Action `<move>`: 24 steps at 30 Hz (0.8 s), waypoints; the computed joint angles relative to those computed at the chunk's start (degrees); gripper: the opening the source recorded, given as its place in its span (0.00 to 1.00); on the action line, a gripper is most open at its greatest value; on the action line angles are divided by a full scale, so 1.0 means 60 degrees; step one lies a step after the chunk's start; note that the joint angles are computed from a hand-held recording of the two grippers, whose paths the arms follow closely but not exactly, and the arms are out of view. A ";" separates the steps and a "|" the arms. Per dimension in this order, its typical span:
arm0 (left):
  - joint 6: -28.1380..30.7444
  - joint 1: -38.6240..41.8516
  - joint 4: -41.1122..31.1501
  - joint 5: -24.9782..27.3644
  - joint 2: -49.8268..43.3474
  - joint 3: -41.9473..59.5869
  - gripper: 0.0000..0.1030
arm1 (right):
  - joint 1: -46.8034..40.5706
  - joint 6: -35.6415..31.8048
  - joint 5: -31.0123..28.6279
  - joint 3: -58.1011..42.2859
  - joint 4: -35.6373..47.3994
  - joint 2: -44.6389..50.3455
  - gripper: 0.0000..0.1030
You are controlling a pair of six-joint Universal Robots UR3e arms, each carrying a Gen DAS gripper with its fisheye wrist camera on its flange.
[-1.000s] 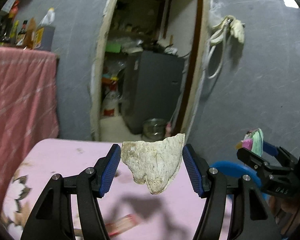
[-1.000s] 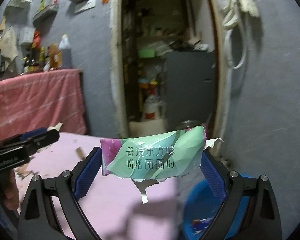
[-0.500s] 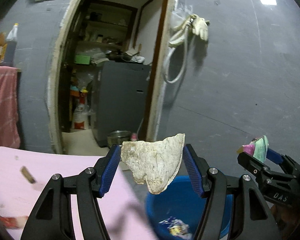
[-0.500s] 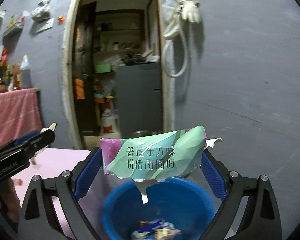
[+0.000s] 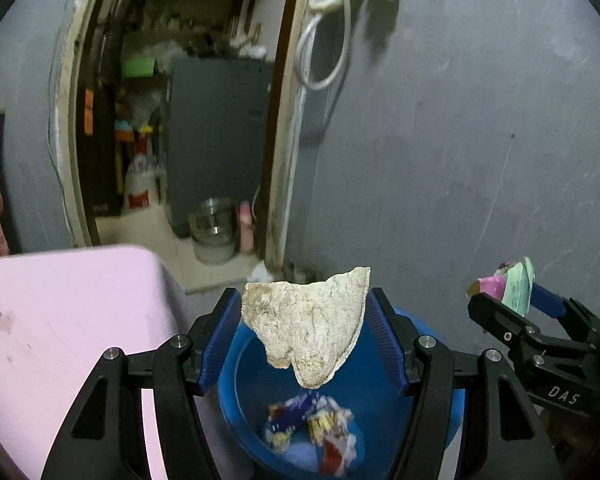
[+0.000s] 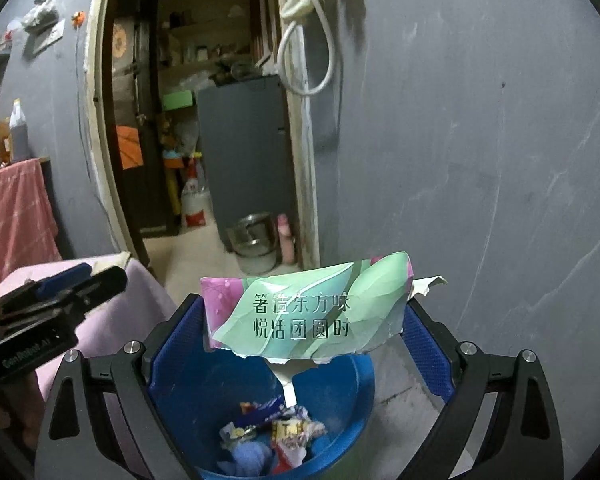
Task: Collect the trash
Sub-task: 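Carry both items over the blue bucket and open both tools to drop them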
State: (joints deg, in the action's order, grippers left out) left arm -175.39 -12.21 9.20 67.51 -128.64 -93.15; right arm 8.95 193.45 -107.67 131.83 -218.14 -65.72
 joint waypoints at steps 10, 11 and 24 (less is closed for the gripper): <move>-0.0118 0.0095 -0.2601 -0.0275 -0.0392 0.0983 0.57 | -0.0599 -0.0063 0.1461 -0.0492 0.1096 0.0416 0.95; -0.0120 0.0127 -0.2751 -0.0321 -0.0422 0.1092 0.57 | -0.0660 -0.0067 0.1582 -0.0517 0.1147 0.0445 0.96; -0.0426 0.0631 -0.2252 -0.0803 0.0389 0.0247 0.63 | -0.0921 0.0143 0.1982 -0.0601 0.1348 0.0230 1.00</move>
